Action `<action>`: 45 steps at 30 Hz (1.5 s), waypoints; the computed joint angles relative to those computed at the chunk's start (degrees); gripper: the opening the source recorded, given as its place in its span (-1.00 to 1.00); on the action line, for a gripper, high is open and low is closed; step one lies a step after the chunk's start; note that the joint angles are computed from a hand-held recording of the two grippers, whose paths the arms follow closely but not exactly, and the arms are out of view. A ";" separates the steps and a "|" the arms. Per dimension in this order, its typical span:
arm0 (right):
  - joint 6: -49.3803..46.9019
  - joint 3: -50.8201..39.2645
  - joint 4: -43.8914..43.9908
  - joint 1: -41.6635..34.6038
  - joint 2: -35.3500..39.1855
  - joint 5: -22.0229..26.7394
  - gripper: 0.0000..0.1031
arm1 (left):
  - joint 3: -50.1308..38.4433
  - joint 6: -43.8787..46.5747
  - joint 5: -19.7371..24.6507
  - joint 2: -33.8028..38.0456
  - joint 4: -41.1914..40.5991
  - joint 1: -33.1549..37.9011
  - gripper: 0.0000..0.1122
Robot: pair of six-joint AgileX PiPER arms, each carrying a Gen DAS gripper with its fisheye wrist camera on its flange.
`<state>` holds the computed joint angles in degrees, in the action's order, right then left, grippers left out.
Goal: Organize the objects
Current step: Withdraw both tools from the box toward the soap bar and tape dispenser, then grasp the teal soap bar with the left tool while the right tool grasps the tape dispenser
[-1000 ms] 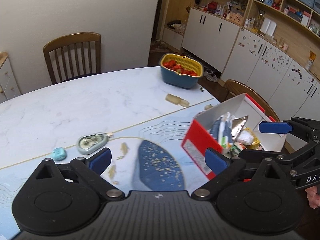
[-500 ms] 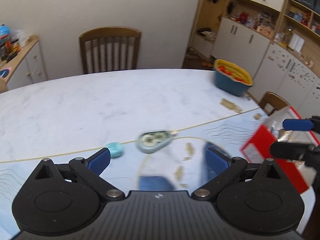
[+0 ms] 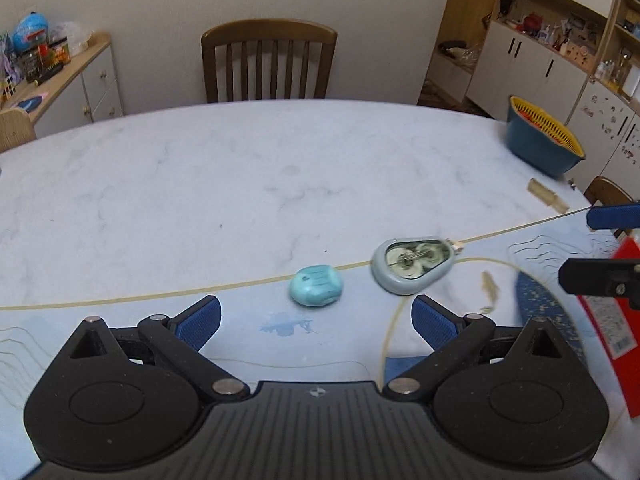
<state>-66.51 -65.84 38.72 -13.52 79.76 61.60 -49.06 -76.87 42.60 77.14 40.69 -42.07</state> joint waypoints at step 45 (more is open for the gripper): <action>-20.40 -13.00 -3.06 13.32 24.35 1.26 0.27 | 2.37 -17.95 -7.44 10.04 17.67 2.53 -0.11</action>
